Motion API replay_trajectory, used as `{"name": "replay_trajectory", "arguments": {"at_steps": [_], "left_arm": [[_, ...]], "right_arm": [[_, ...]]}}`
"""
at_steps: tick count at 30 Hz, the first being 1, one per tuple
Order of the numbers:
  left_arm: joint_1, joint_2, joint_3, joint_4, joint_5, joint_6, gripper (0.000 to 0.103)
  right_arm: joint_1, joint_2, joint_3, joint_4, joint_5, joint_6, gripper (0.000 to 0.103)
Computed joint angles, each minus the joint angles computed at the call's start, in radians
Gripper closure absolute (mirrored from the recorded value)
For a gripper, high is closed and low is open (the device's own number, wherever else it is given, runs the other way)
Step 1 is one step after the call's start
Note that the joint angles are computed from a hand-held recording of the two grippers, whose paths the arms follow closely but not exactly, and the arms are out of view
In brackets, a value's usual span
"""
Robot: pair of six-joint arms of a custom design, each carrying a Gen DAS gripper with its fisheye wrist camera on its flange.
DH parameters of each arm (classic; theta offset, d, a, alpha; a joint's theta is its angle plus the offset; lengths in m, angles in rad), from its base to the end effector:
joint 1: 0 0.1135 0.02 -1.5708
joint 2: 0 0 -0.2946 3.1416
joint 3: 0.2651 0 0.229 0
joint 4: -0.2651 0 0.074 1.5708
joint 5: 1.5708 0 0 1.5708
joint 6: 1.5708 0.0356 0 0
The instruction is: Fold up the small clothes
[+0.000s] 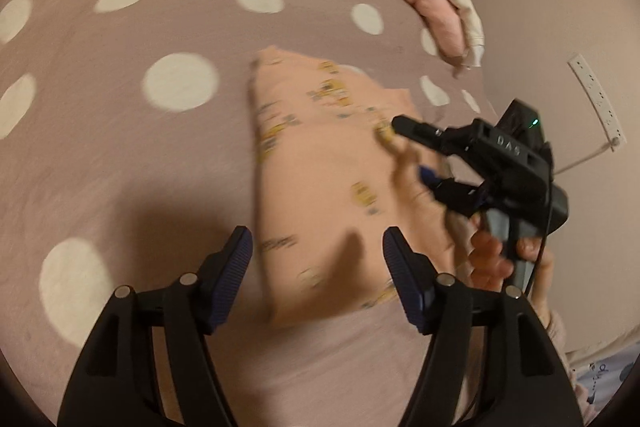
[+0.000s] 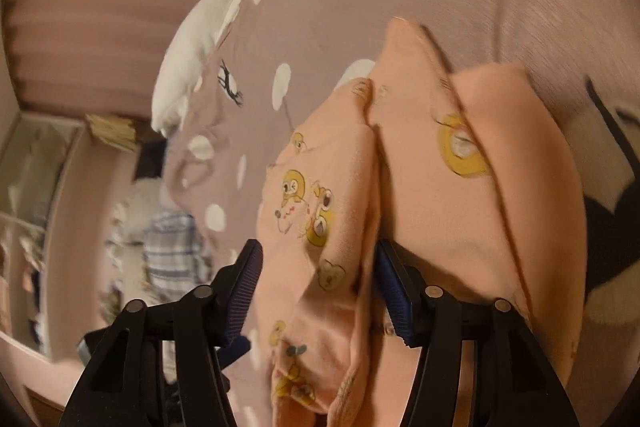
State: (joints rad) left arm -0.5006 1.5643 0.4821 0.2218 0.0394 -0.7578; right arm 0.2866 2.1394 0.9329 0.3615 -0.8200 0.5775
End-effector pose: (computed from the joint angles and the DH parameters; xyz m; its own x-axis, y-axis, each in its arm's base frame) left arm 0.2154 -0.1194 0.1580 -0.8282 -0.3297 -0.4532 -0.0924 0.8779 -0.4699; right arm 0.3559 0.1320 0.1031 -0.9605 0.1052 -0.2575 -0.1599 0.5488 0.8205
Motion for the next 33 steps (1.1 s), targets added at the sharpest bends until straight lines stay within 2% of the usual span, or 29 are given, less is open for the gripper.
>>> {"name": "replay_trajectory", "arguments": {"at_steps": [1, 2, 3, 5, 6, 11, 15, 18, 20, 23, 26, 28, 30, 31, 33], "left_arm": [[0.01, -0.014, -0.021, 0.004, 0.005, -0.003, 0.035], [0.016, -0.018, -0.034, 0.011, 0.009, -0.008, 0.035], [0.02, -0.025, -0.049, 0.019, 0.013, -0.015, 0.035], [0.022, -0.042, -0.065, 0.021, 0.017, -0.022, 0.035], [0.014, -0.052, -0.069, 0.017, 0.014, -0.023, 0.035], [-0.018, -0.077, -0.057, -0.006, -0.01, -0.007, 0.035], [-0.033, -0.05, -0.022, 0.001, -0.012, 0.003, 0.035], [-0.053, -0.015, 0.028, -0.011, -0.01, 0.014, 0.035], [-0.07, 0.013, 0.077, -0.036, -0.025, 0.033, 0.035], [-0.087, 0.064, 0.157, -0.068, -0.039, 0.055, 0.035], [-0.095, 0.112, 0.226, -0.085, -0.054, 0.072, 0.037], [-0.091, 0.146, 0.267, -0.09, -0.055, 0.081, 0.037], [-0.086, 0.182, 0.303, -0.087, -0.058, 0.086, 0.04], [-0.085, 0.199, 0.319, -0.088, -0.062, 0.091, 0.045], [-0.073, 0.253, 0.371, -0.105, -0.057, 0.094, 0.059]], "right_arm": [[0.022, -0.008, 0.017, -0.029, 0.048, -0.032, 0.045], [0.036, -0.012, 0.029, -0.05, 0.078, -0.059, 0.054], [0.057, -0.012, 0.066, -0.118, 0.129, -0.112, 0.071], [0.078, 0.004, 0.121, -0.204, 0.188, -0.165, 0.09], [0.079, 0.001, 0.12, -0.209, 0.203, -0.178, 0.092], [0.004, -0.112, 0.034, -0.157, 0.162, -0.234, 0.093], [-0.063, -0.167, 0.023, -0.174, 0.167, -0.267, 0.093], [-0.078, -0.145, 0.043, -0.21, 0.22, -0.289, 0.093], [-0.094, -0.099, 0.052, -0.211, 0.219, -0.304, 0.093], [-0.08, -0.027, 0.106, -0.291, 0.222, -0.351, 0.093], [-0.074, -0.042, 0.077, -0.25, 0.245, -0.354, 0.092], [-0.067, -0.09, 0.039, -0.223, 0.301, -0.354, 0.09], [-0.055, -0.167, -0.036, -0.156, 0.384, -0.368, 0.08], [-0.05, -0.22, -0.093, -0.097, 0.406, -0.382, 0.079], [-0.058, -0.278, -0.16, -0.03, 0.326, -0.422, 0.079]]}}
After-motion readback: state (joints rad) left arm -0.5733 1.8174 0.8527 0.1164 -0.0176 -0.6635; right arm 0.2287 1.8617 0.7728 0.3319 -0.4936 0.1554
